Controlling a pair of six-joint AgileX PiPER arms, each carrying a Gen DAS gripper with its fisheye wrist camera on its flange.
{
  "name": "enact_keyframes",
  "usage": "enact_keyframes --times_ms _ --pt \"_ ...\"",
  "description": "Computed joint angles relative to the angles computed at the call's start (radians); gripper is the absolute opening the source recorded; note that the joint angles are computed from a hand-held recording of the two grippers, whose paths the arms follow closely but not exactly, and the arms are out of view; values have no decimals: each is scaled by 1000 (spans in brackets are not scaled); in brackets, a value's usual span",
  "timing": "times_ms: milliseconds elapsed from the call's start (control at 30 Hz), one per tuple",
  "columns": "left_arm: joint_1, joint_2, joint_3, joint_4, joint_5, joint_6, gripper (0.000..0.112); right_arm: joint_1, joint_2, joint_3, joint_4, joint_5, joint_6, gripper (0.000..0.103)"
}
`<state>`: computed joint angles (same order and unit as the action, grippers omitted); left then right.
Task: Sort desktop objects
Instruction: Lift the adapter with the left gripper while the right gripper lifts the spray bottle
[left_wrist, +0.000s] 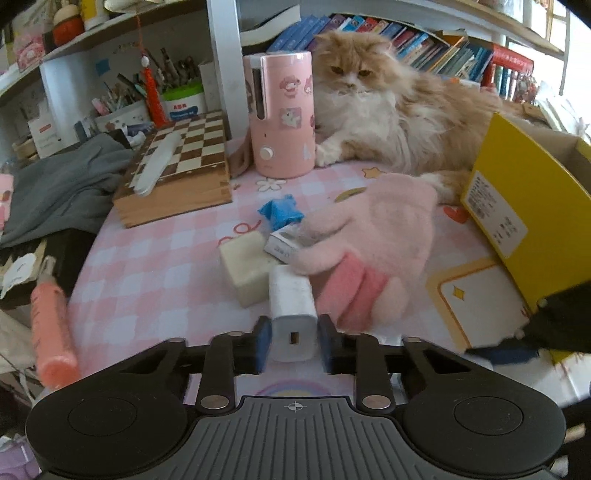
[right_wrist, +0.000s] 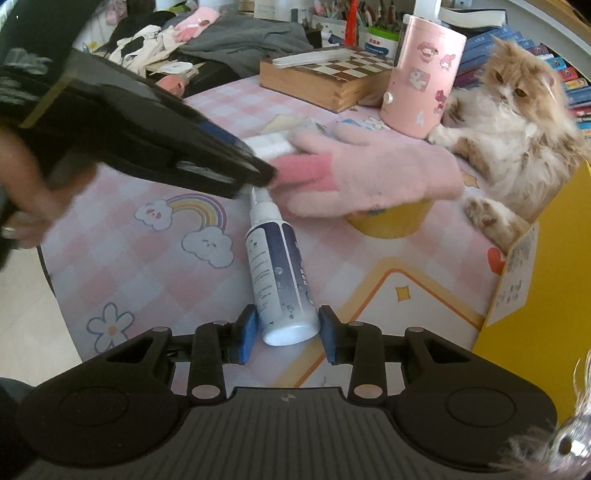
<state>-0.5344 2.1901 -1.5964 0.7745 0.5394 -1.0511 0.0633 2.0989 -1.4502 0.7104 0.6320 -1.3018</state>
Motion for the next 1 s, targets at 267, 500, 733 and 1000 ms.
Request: enact_keyframes --times_ms 267,500,733,1000 --pt "20 -92 151 -106 -47 63 25 5 -35 39 -85 -34 131 33" --pt "31 -86 175 -13 -86 -27 42 30 -27 14 -145 -29 211 35" --pt "64 -20 93 -164 -102 165 42 77 28 -64 -185 -67 282 43" --pt "94 -25 111 -270 -141 279 25 74 40 -94 -203 -20 410 35"
